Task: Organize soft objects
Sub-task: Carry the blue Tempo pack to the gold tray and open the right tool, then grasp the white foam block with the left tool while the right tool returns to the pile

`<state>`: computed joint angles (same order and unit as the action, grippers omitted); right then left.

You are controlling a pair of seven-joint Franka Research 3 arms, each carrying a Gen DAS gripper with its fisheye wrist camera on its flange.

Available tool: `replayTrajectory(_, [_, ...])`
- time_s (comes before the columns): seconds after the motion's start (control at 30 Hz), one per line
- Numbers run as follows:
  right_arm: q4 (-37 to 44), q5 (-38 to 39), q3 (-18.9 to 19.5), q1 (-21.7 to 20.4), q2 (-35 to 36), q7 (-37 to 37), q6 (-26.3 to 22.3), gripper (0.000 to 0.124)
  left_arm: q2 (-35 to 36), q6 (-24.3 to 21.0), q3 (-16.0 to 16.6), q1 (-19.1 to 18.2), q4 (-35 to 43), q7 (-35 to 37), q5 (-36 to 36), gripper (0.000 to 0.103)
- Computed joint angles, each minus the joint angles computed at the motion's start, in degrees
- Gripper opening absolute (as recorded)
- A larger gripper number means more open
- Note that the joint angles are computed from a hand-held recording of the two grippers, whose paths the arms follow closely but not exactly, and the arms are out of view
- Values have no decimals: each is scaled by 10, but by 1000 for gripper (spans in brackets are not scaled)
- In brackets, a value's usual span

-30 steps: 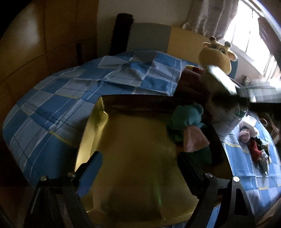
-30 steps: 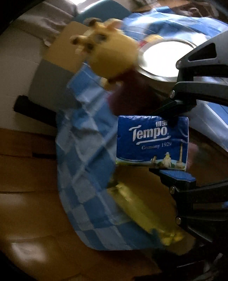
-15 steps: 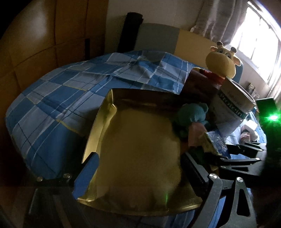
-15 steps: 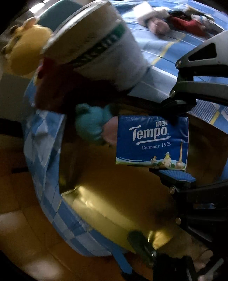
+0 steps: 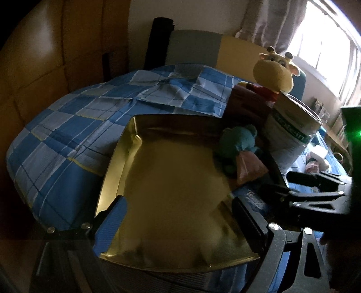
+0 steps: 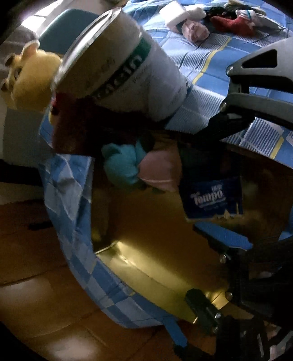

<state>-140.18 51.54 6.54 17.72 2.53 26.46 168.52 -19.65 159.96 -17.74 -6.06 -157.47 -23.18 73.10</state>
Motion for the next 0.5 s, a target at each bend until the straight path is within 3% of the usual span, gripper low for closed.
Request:
replayTrajectory(0.3, [-18,151,-17,4,-42,-125,5,72,6,-7,-7,-14,14,16,2,94])
replayTrajectory(0.5, [-25,195,-36,-2,-60,-158,5,72,17,-14,-13,-29,30,36,-1,94])
